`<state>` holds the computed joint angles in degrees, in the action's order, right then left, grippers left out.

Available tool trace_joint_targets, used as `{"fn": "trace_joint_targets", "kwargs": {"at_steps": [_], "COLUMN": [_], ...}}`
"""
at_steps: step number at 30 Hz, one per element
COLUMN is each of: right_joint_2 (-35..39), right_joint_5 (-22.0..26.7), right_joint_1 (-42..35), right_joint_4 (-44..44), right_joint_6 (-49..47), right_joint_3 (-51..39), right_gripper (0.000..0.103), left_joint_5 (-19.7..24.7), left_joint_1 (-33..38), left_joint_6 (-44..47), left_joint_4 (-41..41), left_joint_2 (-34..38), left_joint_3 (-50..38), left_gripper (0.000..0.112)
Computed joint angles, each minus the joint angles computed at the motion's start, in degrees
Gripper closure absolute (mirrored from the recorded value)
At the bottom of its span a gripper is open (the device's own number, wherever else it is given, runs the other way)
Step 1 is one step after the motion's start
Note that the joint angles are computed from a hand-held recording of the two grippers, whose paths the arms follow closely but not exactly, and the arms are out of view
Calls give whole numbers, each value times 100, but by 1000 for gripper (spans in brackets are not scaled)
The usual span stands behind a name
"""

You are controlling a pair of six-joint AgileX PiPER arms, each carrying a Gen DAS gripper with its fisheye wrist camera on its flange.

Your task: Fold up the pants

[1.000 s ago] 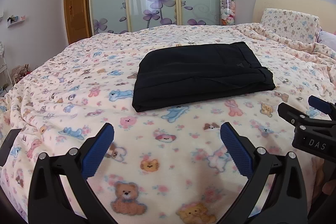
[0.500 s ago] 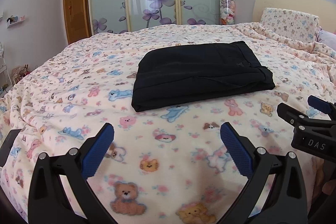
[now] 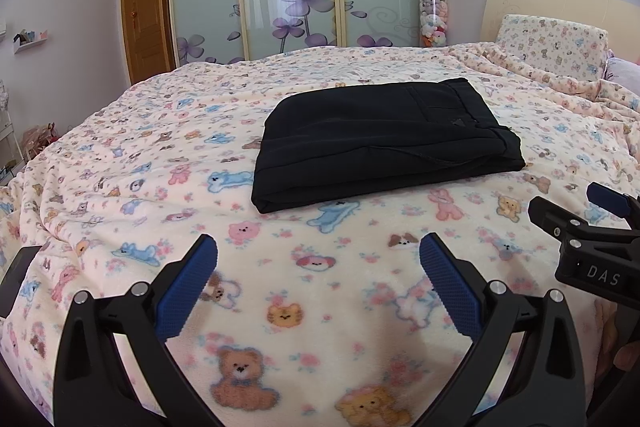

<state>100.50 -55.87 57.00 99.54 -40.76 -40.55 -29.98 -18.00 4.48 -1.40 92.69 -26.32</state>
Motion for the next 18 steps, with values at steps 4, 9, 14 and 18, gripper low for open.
{"fn": "trace_joint_targets", "kwargs": {"at_steps": [4, 9, 14, 18], "right_joint_2": [77, 79, 60, 51], "right_joint_5": [38, 48, 60, 73], "right_joint_1": [-2, -9, -24, -40], "right_joint_4": [-64, -80, -85, -100], "right_joint_6": [120, 137, 124, 125], "right_joint_3": [23, 35, 44, 58], "right_gripper": [2, 2, 2, 2], "left_joint_5": [-35, -33, -13, -20], "left_joint_1": [-11, -7, 13, 10], "left_joint_6": [-7, -14, -39, -25], "left_joint_4": [-32, -4, 27, 28], "left_joint_2": [10, 18, 25, 38], "left_joint_3": [9, 13, -2, -12], "left_gripper": [11, 11, 11, 11]}}
